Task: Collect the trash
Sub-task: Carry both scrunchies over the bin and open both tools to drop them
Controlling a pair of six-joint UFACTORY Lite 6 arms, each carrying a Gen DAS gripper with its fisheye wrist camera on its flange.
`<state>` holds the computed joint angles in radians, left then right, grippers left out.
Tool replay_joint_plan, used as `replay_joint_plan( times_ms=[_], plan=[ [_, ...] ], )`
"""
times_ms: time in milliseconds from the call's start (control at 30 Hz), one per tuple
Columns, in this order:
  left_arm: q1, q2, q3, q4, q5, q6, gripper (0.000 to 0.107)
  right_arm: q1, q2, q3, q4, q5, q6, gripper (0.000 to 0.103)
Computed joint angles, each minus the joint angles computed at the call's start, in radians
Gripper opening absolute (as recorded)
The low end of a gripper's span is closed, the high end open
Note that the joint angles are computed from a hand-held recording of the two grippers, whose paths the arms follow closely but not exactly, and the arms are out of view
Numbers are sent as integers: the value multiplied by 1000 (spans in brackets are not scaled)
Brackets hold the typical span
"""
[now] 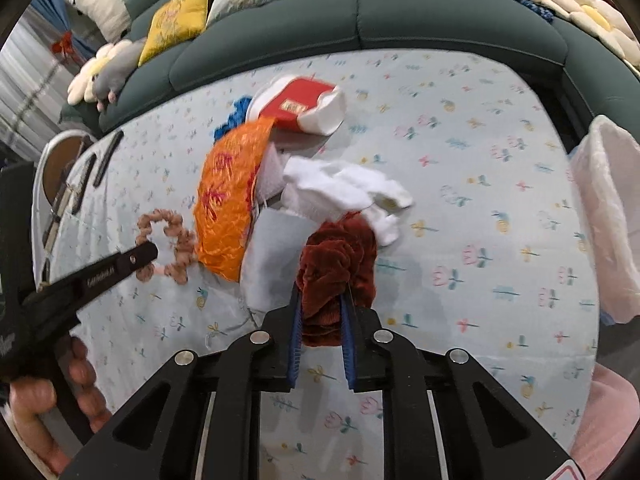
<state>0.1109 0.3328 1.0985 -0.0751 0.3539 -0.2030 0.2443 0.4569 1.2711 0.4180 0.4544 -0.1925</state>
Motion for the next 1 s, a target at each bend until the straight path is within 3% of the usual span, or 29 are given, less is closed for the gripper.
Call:
replay_joint_plan(
  times_ms=[200,467,700,1000],
  plan=[
    [-151,-132,-27,137,42,-193,8,-73,-152,-91,79,9,-96,16],
    [-381,-184,61,327,125,-441,8,-232,-329,-175,202,57,-260,16],
    [-575,-104,248,447,215,-588,8,-420,-388,-153,297,139,-410,16],
    [-735,113,588,472,328,-608,8,-664,-344,-67,380,233,-563,16]
  ],
)
